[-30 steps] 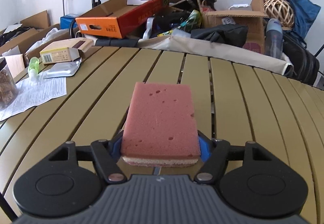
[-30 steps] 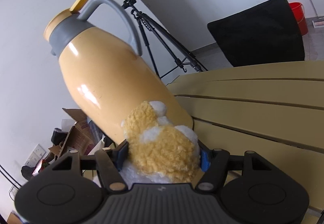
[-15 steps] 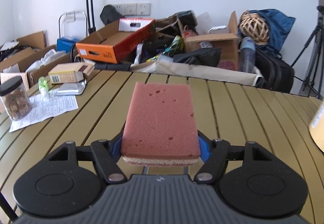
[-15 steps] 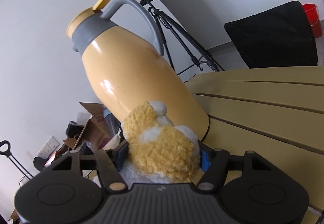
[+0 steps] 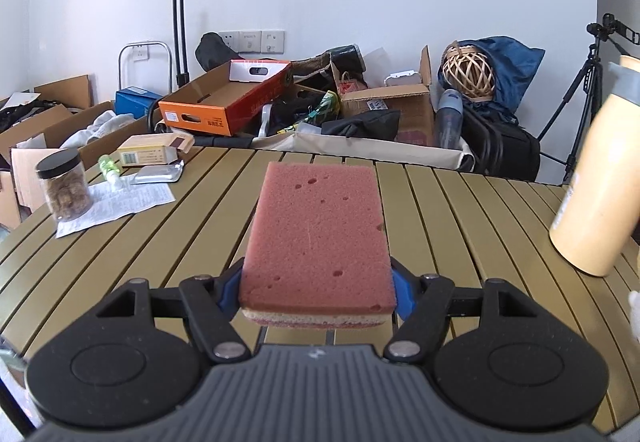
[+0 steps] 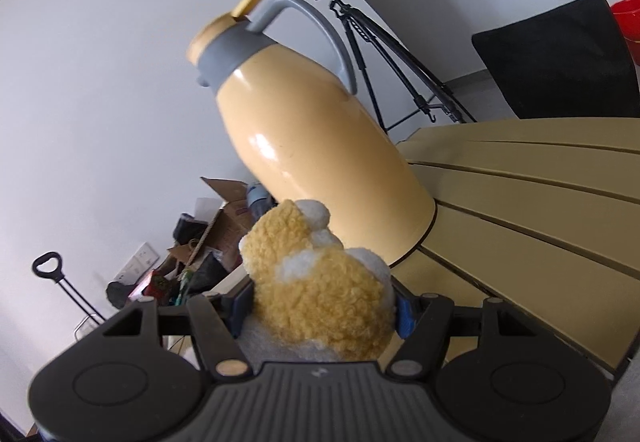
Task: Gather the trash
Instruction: 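Carry the hamster and sponge down below the table toward the black bin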
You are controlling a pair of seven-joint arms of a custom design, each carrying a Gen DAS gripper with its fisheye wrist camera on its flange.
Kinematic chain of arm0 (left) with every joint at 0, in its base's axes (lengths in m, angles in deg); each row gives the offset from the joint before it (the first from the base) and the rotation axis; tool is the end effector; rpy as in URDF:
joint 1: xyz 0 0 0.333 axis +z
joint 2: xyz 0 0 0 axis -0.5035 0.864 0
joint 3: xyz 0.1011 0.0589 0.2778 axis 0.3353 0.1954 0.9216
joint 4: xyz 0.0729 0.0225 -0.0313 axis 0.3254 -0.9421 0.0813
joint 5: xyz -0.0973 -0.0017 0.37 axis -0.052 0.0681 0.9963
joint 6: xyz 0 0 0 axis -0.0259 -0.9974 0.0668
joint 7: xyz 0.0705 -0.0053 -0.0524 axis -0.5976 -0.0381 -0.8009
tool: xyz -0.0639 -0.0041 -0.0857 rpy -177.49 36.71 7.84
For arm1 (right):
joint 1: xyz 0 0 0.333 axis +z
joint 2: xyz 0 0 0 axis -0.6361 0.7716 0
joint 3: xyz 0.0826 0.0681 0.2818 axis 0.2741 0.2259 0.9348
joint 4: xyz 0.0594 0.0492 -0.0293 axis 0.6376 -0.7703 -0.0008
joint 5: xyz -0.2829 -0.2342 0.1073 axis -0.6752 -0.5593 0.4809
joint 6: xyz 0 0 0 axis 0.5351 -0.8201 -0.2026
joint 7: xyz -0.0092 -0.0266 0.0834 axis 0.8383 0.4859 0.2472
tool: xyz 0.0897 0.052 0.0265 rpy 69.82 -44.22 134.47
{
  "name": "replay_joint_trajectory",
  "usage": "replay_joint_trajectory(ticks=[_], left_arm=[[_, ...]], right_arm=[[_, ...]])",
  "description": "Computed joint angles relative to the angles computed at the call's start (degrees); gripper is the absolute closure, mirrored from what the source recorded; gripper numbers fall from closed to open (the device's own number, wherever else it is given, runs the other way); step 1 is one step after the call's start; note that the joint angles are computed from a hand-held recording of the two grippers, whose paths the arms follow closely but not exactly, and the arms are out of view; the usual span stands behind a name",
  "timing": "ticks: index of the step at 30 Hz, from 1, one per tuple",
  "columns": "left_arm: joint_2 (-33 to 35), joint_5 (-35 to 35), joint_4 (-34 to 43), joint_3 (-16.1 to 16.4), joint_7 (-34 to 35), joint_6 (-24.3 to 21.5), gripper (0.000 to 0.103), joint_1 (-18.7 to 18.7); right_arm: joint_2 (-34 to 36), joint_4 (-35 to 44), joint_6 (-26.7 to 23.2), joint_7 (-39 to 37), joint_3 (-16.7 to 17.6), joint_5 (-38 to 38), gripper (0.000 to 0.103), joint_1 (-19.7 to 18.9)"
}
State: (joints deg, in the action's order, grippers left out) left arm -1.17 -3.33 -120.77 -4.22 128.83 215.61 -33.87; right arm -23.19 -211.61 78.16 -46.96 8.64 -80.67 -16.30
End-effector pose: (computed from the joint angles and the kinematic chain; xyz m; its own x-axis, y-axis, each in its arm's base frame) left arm 0.6667 -0.1757 0.4926 -0.3908 -0.9196 0.0398 -0.4884 0.1705 -0.8558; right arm 0.4674 0.2409 0.4007 -0.5216 -0.5508 -0.6515 0.1602 0.6868 -0.7089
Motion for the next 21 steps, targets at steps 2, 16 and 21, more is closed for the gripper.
replay_joint_trajectory(ticks=[2,16,21], left_arm=[[-2.3,-2.7,-3.3,-3.1,2.8,0.8,0.032,2.9],[-16.9,-41.4,-18.8,-15.3,39.2,-0.5,0.032,14.2],[-21.3,-51.1,-23.2,-12.0,47.9,-4.1,0.032,12.3]], right_arm=[[-0.6,-0.7,-0.7,0.3,0.5,-0.2,0.037,0.5],[-2.5,-5.7,-2.8,1.7,4.4,-1.6,0.037,5.1],[-1.7,-5.9,-4.4,-0.4,5.7,-0.7,0.037,7.7]])
